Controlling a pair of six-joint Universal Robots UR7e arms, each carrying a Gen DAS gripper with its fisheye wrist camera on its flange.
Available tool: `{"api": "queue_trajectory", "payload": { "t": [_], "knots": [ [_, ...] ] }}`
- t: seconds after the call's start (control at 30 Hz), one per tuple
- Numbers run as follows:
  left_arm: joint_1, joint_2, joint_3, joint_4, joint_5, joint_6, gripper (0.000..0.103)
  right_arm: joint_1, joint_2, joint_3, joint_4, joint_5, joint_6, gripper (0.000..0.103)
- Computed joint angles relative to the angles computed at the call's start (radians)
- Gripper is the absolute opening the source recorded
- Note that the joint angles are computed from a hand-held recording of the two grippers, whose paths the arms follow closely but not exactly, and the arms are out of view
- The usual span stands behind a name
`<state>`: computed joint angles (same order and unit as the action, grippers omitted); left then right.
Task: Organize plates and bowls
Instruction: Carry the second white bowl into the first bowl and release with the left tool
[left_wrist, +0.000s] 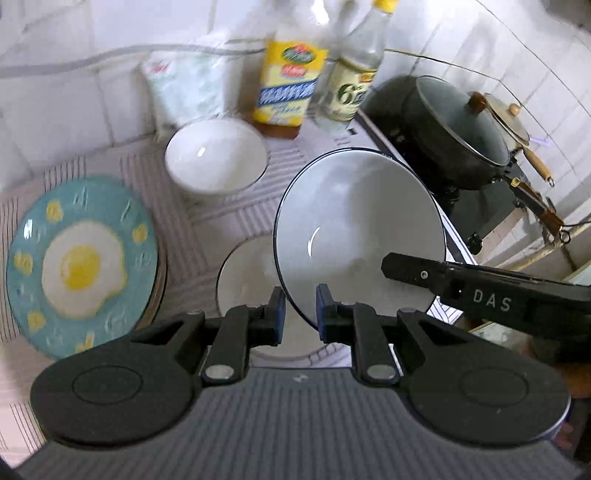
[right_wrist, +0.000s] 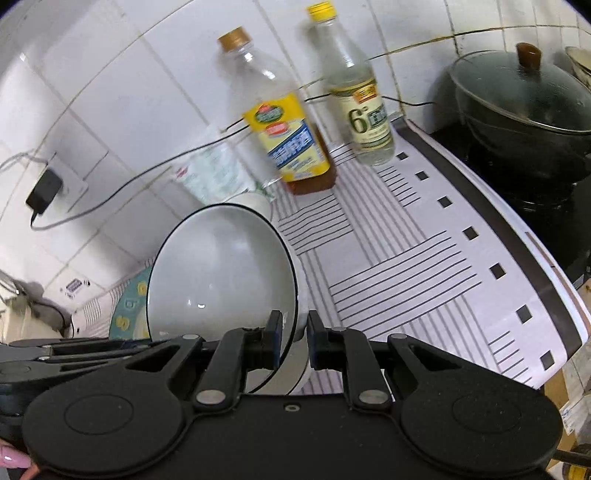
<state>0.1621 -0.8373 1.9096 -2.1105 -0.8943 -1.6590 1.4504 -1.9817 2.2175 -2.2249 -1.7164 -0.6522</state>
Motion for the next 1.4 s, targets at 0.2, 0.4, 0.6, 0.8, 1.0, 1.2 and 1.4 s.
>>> {"api": "queue_trajectory", "payload": {
  "t": [0.2,0.4,0.6,0.8,1.0,1.2,1.4],
  "knots": [
    [-0.002,-0.033,0.077,-0.087,-0.044,-0.028,0.016,0.042,-0.008,0.061,-0.072,-0.056,-0.039,0.018],
    [0.009,-0.054,0.153,-0.211,-0.092,-0.062,0.016,0.067,0.016,0.094,-0.132,-0.108,-0.072,0.017],
    [0.045,-0.050,0.180,-0.308,-0.150,-0.062,0.021,0.113,0.046,0.179,-0.330,-0.186,-0.242,0.016],
    [0.075,-0.038,0.163,-0.303,-0.181,-0.046,0.021,0.109,0.071,0.194,-0.387,-0.194,-0.311,0.016],
    [0.095,-0.026,0.141,-0.271,-0.214,-0.061,0.021,0.106,0.093,0.208,-0.420,-0.218,-0.336,0.016],
    [0.108,-0.016,0.123,-0.253,-0.216,-0.070,0.022,0.101,0.114,0.226,-0.494,-0.222,-0.359,0.019],
    [0.099,-0.019,0.125,-0.242,-0.203,-0.082,0.023,0.107,0.119,0.251,-0.547,-0.246,-0.432,0.024]
  ]
}}
